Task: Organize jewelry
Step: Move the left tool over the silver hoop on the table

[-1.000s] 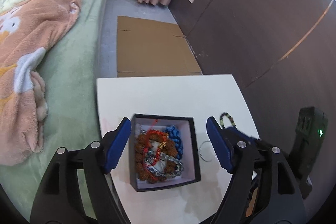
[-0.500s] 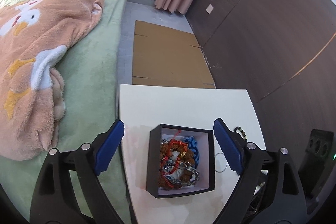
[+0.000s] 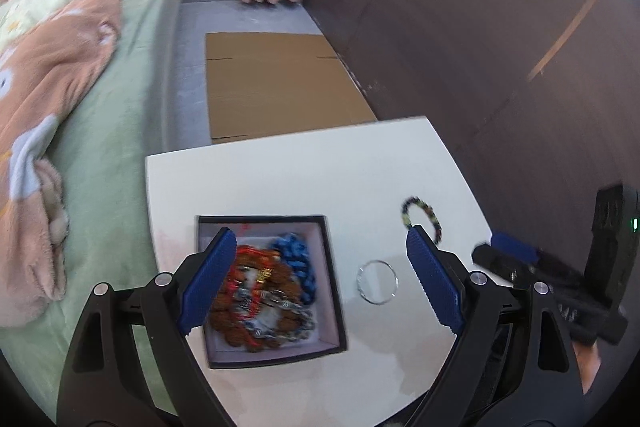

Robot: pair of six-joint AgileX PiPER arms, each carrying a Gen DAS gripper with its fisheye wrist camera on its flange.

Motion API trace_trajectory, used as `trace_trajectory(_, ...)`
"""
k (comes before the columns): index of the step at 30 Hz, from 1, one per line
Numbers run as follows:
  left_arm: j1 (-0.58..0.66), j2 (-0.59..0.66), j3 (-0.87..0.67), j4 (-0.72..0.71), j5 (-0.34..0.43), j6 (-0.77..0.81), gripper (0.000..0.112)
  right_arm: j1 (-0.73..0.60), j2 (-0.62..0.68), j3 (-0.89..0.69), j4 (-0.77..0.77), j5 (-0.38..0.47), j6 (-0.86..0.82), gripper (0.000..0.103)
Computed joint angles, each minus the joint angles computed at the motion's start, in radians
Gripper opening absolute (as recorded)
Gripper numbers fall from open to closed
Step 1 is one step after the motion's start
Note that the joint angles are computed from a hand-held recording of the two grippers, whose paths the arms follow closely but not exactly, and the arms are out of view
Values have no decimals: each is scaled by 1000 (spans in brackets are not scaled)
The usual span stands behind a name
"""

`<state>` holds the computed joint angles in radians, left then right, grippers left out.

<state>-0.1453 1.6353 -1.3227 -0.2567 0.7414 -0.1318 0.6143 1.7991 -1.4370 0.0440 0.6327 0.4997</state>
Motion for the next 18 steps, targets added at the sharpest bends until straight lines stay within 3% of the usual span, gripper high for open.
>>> trace_trajectory(3,-65,48,-45,37,43,-39,76,-40,-14,30,10,3,-23,80)
trace_trajectory(5,-83,94,-78,-3,88,-29,56,-64,-26,50,19,-1,-42,80)
trace_trajectory(18,-256,295,-246,216,243,-331,22,-195,-104,186,163,-65,-205,80)
